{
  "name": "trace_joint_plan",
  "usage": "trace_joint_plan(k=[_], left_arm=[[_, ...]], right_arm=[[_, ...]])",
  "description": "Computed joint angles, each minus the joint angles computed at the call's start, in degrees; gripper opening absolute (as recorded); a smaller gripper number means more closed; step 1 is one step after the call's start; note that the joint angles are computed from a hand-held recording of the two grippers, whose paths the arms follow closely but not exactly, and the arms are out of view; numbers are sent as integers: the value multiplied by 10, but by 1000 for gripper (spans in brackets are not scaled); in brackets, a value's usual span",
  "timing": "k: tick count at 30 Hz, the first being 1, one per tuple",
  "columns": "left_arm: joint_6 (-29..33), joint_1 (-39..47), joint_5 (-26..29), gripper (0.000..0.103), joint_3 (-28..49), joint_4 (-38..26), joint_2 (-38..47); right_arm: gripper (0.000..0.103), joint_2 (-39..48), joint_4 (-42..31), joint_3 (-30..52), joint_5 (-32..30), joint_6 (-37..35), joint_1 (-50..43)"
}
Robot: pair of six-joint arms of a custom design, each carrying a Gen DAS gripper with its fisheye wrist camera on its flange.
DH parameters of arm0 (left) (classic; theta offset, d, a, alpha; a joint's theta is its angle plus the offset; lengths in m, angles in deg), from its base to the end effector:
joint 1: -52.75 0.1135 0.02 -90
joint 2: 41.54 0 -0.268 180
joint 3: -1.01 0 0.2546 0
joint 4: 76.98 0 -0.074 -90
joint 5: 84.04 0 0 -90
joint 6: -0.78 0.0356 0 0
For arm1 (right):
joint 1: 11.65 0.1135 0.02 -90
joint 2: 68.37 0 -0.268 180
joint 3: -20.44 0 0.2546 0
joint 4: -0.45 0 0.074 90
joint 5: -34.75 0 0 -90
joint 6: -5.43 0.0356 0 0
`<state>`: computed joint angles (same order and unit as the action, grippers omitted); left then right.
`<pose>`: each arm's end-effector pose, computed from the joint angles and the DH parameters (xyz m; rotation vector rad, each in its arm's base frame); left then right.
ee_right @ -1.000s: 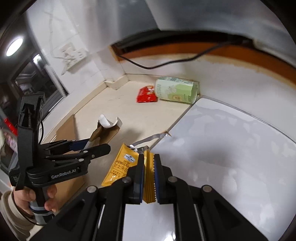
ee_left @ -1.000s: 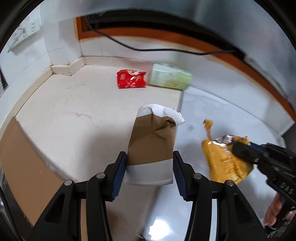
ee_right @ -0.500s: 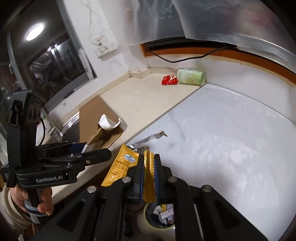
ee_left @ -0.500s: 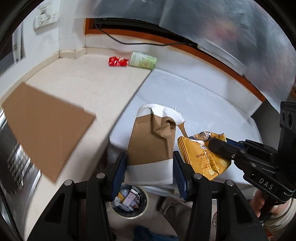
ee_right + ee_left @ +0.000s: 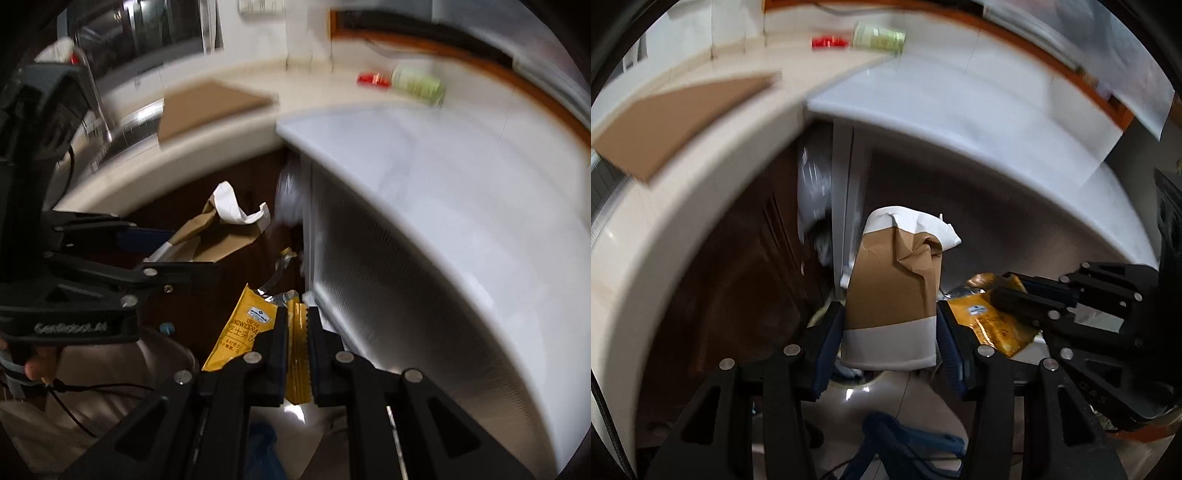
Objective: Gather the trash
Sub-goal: 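Carry the paper cup and yellow wrapper down over the floor bin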
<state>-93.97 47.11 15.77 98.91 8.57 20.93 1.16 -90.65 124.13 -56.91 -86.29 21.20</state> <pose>0.1584 -0.0217 0.4052 0.0822 2.6035 -0.2879 0.1647 0.1076 0.4157 -0.7780 2.4629 0.2417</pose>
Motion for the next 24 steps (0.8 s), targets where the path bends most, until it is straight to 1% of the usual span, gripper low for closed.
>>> trace_joint_plan(k=[2,5,10,12,18,24], left_arm=[[5,5,7,48,-62,30,-18],[10,11,9,48,-132,67,-32],[22,36,22,48,-230,136,-36],[33,45,18,48,-267,172,-31],[54,75,46,48,-339,253,14],[81,94,68,48,-377,312,71]], right_arm=[[9,-1,17,-39,1,1,1],[9,7,47,-96,-11,5,-11],[9,31,113,-172,-27,14,-26],[9,42,154,-206,-23,21,-26],[9,90,245,-266,-26,23,-26],[9,151,308,-290,-28,17,-26]])
